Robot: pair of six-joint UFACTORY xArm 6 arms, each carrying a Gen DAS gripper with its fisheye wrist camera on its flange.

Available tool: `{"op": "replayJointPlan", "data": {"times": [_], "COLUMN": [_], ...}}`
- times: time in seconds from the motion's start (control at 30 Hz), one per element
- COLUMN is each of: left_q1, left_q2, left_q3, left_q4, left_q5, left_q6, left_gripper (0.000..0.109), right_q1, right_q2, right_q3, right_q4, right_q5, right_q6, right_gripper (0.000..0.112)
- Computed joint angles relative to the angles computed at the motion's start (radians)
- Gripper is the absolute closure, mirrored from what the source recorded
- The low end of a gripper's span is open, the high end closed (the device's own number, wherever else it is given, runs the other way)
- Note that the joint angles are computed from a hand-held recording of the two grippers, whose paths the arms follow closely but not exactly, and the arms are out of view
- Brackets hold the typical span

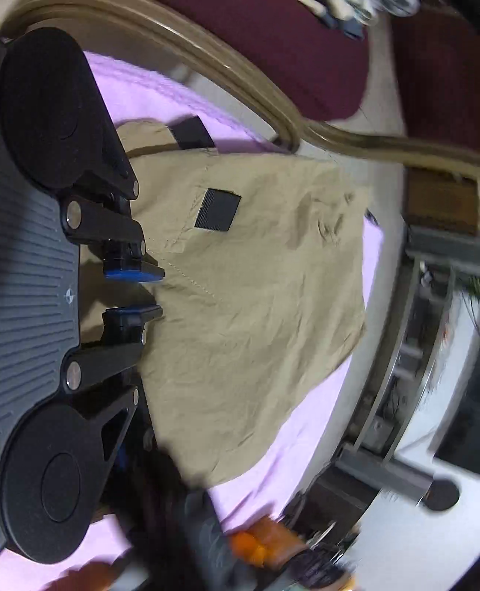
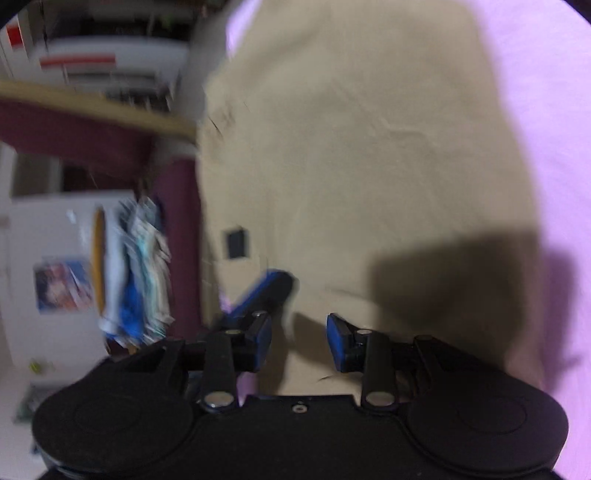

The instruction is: Fold clothes

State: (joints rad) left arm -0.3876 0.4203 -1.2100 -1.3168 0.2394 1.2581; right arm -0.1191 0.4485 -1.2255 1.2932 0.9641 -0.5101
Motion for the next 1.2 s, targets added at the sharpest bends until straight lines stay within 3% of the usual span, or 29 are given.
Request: {"op": "replayJointPlan", "data": {"times": [0.07,0.13,0.2,0.27,0.33,0.4,0.47,0.57,0.63,0.73,0.83,0.9,0.93,0.97,1.07,1.13,1.2], "left_q1": [0.011,0.029,0.047,0.055,0.066,0.091,0.108,0.103,0.084,0.078,0.074,0.068,0.064,0.063,0.051,0.032,0.011], "left_q2": [-0.008,-0.011,-0.01,-0.012,-0.047,-0.109,-0.146,-0.094,0.005,0.151,0.234,0.305,0.344,0.375,0.432,0.446,0.455], "left_q3": [0.01,0.012,0.009,0.007,0.021,0.043,0.039,-0.043,-0.138,-0.28,-0.369,-0.451,-0.493,-0.527,-0.585,-0.593,-0.598], "left_q4": [-0.069,-0.105,-0.086,0.01,0.044,-0.056,-0.15,-0.153,-0.041,0.101,0.065,0.125,0.185,0.228,0.277,0.283,0.177], "left_q5": [0.014,0.04,0.07,0.08,0.092,0.137,0.175,0.203,0.21,0.253,0.2,0.128,0.087,0.055,-0.03,-0.096,-0.156], "left_q6": [0.106,0.151,0.122,0.019,-0.015,0.088,0.207,0.232,0.119,-0.08,-0.114,-0.237,-0.33,-0.406,-0.536,-0.546,-0.421], "left_gripper": [0.093,0.091,0.092,0.094,0.1,0.1,0.098,0.097,0.098,0.102,0.102,0.102,0.102,0.101,0.096,0.096,0.095], "right_q1": [-0.025,-0.037,-0.068,-0.095,-0.096,-0.115,-0.128,-0.111,-0.1,-0.079,-0.046,-0.016,0.001,0.01,0.042,0.056,0.084], "right_q2": [0.059,0.079,0.099,0.078,0.03,-0.035,-0.108,-0.163,-0.122,0.01,0.152,0.254,0.293,0.309,0.288,0.27,0.254], "right_q3": [-0.055,-0.061,-0.056,-0.039,-0.035,-0.035,-0.031,-0.051,-0.109,-0.212,-0.321,-0.419,-0.459,-0.467,-0.412,-0.371,-0.353], "right_q4": [0.059,0.199,0.392,0.507,0.455,0.262,0.102,-0.074,-0.114,-0.12,-0.105,-0.116,-0.118,-0.077,0.125,0.33,0.54], "right_q5": [0.022,-0.081,-0.202,-0.29,-0.416,-0.426,-0.407,-0.399,-0.331,-0.134,0.063,0.126,0.102,0.061,-0.231,-0.44,-0.634], "right_q6": [-0.076,-0.204,-0.254,-0.286,-0.295,-0.312,-0.39,-0.478,-0.468,-0.389,-0.319,-0.259,-0.231,-0.223,-0.245,-0.357,-0.47], "right_gripper": [0.087,0.101,0.112,0.112,0.104,0.103,0.099,0.086,0.084,0.084,0.084,0.085,0.094,0.097,0.1,0.112,0.112]}}
